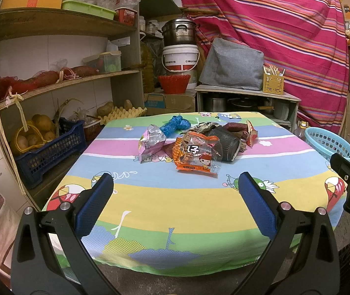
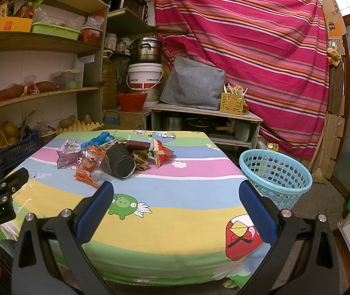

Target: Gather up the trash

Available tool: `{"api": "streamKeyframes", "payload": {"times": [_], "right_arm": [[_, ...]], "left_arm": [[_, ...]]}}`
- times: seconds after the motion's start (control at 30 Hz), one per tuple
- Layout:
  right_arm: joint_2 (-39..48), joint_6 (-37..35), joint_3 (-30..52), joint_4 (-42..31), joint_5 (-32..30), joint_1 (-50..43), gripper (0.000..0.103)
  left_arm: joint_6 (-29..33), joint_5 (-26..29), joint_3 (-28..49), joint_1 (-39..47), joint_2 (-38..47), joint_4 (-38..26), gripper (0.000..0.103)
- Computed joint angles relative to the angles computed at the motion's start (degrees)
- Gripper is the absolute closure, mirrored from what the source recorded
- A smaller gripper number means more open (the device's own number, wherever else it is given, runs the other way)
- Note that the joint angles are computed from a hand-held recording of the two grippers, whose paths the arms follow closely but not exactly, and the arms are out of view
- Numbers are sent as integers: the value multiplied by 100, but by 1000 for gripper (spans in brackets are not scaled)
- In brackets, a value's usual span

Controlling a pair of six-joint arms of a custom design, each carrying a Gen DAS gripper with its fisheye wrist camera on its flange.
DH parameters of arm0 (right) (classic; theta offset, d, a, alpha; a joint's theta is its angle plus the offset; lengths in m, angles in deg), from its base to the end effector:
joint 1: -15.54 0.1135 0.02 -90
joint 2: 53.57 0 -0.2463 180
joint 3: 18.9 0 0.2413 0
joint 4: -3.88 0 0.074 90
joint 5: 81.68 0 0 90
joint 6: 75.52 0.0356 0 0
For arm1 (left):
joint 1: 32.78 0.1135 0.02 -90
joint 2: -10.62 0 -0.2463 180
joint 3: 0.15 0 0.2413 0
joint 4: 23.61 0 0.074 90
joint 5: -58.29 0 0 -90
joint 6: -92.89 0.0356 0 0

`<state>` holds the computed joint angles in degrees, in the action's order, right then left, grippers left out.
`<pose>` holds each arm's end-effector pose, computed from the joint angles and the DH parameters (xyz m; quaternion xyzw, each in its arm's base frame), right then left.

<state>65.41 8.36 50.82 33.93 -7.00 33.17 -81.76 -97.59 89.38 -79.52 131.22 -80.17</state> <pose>0.3775 0.1298 0.1105 -0.2418 0.7747 0.1657 0.5603 0.2674 -0.2368 0.1125 -0.2832 0.7899 0.2079 0.5026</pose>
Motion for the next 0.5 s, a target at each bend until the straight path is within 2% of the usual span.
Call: {"api": "streamKeyframes", "payload": {"times": [0.5], "right_arm": [[-9,-42,-22,24,-51,-51,4]], "left_arm": [[5,-9,-85,26,-91,-34,5]]}}
